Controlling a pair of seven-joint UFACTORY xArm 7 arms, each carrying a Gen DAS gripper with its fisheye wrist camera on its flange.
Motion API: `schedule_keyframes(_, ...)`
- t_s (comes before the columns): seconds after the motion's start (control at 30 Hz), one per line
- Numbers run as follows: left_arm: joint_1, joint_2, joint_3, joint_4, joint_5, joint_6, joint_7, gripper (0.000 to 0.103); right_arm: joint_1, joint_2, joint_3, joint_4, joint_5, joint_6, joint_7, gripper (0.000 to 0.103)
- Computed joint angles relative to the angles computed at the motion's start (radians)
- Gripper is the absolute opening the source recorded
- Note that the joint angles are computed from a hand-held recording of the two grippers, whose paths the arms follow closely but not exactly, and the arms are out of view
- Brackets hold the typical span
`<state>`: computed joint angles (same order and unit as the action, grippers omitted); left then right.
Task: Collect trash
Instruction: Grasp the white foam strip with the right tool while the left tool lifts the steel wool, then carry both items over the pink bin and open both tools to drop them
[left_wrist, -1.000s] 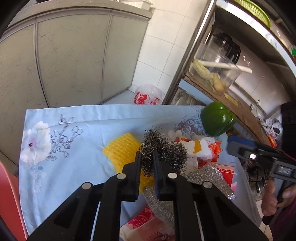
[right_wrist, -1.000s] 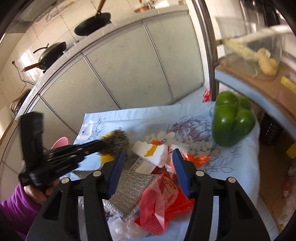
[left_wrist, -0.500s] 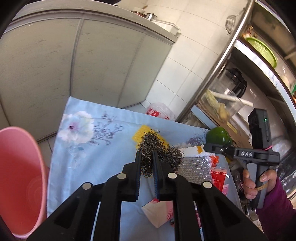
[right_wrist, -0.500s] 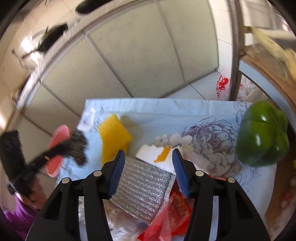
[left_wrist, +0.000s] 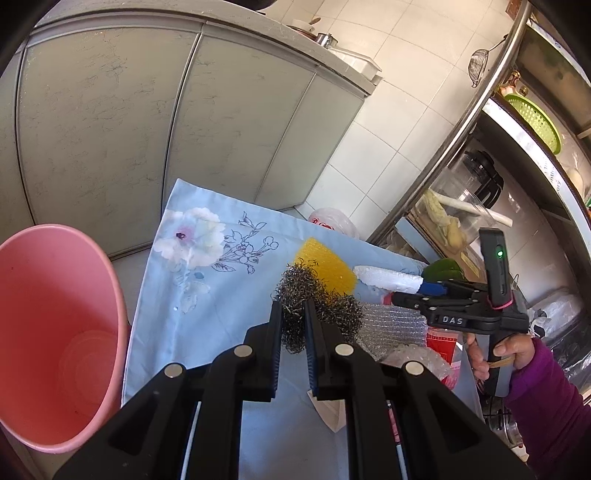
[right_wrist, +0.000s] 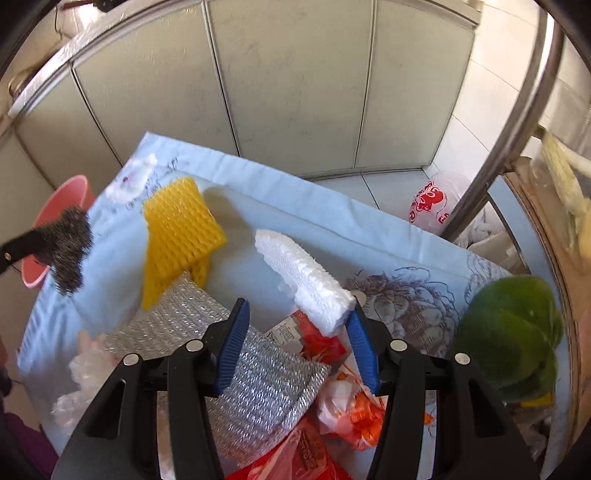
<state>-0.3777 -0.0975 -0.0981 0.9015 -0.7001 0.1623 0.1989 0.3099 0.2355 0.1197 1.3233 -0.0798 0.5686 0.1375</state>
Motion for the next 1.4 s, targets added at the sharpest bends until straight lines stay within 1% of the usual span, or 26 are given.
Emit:
schedule_keyframes(0.07, -0.001, -0.001, 0.001, -0.002, -0.004, -0.003, 0.002, 0.011, 0.002, 0.011, -0.003, 0.008, -0.005, -0.008, 0.006, 0.054)
schedule_keyframes(0.13, -0.002, -0.004, 0.002, -0.006, -0.007, -0.006, 0.005, 0.011, -0.009, 0.013, 0.002, 0.009, 0.023, -0.029, -0.003, 0.054)
schedule_keyframes(0.23, -0.003, -0.006, 0.004, -0.009, -0.010, -0.010, 0.004, 0.011, -0.034, -0.007, 0.017, -0.019, 0.102, -0.077, -0.027, 0.052)
schedule_keyframes(0.27, -0.003, -0.007, 0.005, -0.010, -0.011, -0.011, 0.002, 0.011, -0.036, -0.011, 0.018, -0.025, 0.114, -0.087, -0.029, 0.038)
schedule_keyframes(0.33, -0.003, -0.013, 0.005, -0.017, -0.006, -0.016, -0.006, 0.011, -0.032, -0.012, 0.012, -0.023, 0.115, -0.082, -0.010, 0.020)
schedule_keyframes(0.37, -0.003, -0.019, 0.004, -0.023, 0.000, -0.020, -0.013, 0.011, -0.034, -0.016, 0.013, -0.028, 0.125, -0.079, -0.006, 0.018)
schedule_keyframes(0.5, 0.006, -0.062, -0.003, -0.065, 0.074, -0.052, -0.082, 0.011, -0.014, -0.055, -0.001, -0.063, 0.069, -0.093, 0.057, 0.016)
schedule_keyframes(0.57, 0.012, -0.095, -0.002, -0.091, 0.127, -0.072, -0.129, 0.011, -0.012, -0.098, 0.005, -0.097, 0.068, -0.123, 0.071, 0.016)
schedule_keyframes(0.63, 0.032, -0.131, -0.012, -0.120, 0.197, -0.087, -0.195, 0.011, -0.005, -0.147, 0.010, -0.130, 0.053, -0.157, 0.099, 0.016)
schedule_keyframes(0.73, 0.103, -0.203, -0.054, -0.174, 0.312, -0.104, -0.312, 0.011, 0.008, -0.208, 0.025, -0.157, 0.025, -0.198, 0.147, 0.016)
schedule_keyframes(0.8, 0.169, -0.261, -0.091, -0.210, 0.377, -0.105, -0.388, 0.011, 0.019, -0.235, 0.039, -0.163, 0.003, -0.220, 0.180, 0.016)
schedule_keyframes(0.9, 0.233, -0.347, -0.112, -0.261, 0.438, -0.096, -0.466, 0.011, 0.039, -0.244, 0.062, -0.151, -0.046, -0.251, 0.232, 0.016)
schedule_keyframes(1.0, 0.285, -0.423, -0.117, -0.309, 0.489, -0.079, -0.527, 0.011, 0.072, -0.223, 0.086, -0.112, -0.093, -0.269, 0.272, 0.016)
schedule_keyframes(1.1, 0.359, -0.499, -0.137, -0.356, 0.546, -0.044, -0.594, 0.011, 0.121, -0.159, 0.106, -0.039, -0.122, -0.266, 0.288, 0.016)
schedule_keyframes(1.27, 0.420, -0.579, -0.119, -0.419, 0.614, 0.011, -0.680, 0.011, 0.207, -0.024, 0.119, 0.106, -0.096, -0.226, 0.256, 0.016)
schedule_keyframes(1.4, 0.462, -0.619, -0.116, -0.458, 0.679, 0.051, -0.739, 0.011, 0.283, 0.091, 0.113, 0.240, -0.090, -0.167, 0.224, 0.016)
